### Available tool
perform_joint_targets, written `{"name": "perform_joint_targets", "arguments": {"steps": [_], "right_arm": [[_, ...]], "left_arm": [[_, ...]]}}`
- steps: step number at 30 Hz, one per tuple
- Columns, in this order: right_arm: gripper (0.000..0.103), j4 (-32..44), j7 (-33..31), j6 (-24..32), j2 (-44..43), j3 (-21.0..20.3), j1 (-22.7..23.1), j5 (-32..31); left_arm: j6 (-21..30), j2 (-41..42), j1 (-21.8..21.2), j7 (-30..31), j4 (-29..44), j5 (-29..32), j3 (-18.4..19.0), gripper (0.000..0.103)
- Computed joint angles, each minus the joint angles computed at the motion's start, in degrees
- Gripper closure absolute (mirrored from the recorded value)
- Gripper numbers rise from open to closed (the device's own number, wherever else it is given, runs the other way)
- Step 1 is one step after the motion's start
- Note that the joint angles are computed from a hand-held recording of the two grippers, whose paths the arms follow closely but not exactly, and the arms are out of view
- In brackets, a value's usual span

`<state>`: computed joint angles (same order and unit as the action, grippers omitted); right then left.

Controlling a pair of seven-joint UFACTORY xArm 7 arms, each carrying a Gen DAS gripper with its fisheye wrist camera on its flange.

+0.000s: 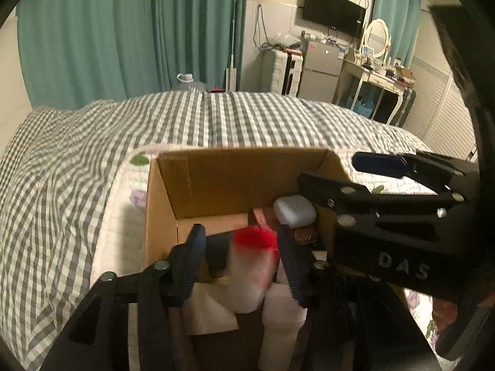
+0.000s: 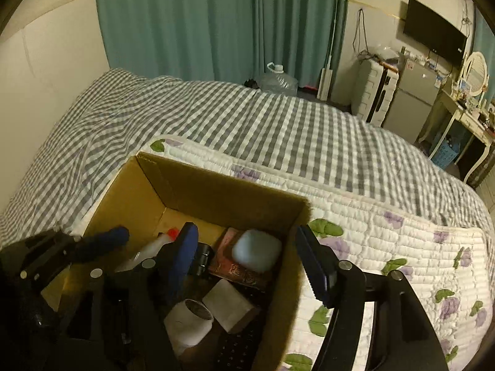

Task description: Organize rigid objects

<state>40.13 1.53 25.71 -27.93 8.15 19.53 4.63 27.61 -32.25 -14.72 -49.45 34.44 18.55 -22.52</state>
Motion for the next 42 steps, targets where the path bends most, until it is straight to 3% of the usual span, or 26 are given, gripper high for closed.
{"name": "perform_joint_targets", "arguments": {"steps": [4,8,15,20,25,32,38,42], "right_arm": [[0.036,-1.2,0.2,0.0,-3.3,-0.1,-0.7,-0.7],[0.031,-2.6,1.3,0.8,-7.9,0.5,-2.7,-2.7],[0.02,-5.2,2.5,5.8,-21.2,-0.2,-4.3,-3.9],[0.011,-5.3,3.1,10.9,-31.0,1.0,-6.2,-5.4],[0.0,-4.8,5.5,12.7,-39.4,1.9,-9.0,-6.3],[0.0,-5.3,8.0,13.9,-47.5,2.3,-10.3,-6.0],[0.0,-10.5,12.9,16.1,-59.3,4.2,-11.0,-4.4],[0.0,-14.3,14.5,16.9,-64.0,6.3,-9.5,-4.0]], "left_arm": [[1.2,-0.5,2.0,-2.4,1.3,2.5,-2.5,0.043],[4.9,-2.9,6.1,-7.1,3.2,10.2,-8.6,0.04],[7.0,-12.1,3.6,-7.7,3.8,12.2,-10.0,0.032],[11.4,-17.9,3.5,-6.1,6.7,9.9,-10.9,0.027],[11.5,-24.9,4.5,-4.9,8.0,7.8,-11.4,0.026],[8.5,-33.2,5.2,-3.3,6.8,3.2,-11.7,0.025],[10.6,-39.5,4.3,-1.5,3.4,-0.3,-15.1,0.024],[13.0,-42.4,3.8,-3.6,0.7,-3.1,-17.5,0.024]]}}
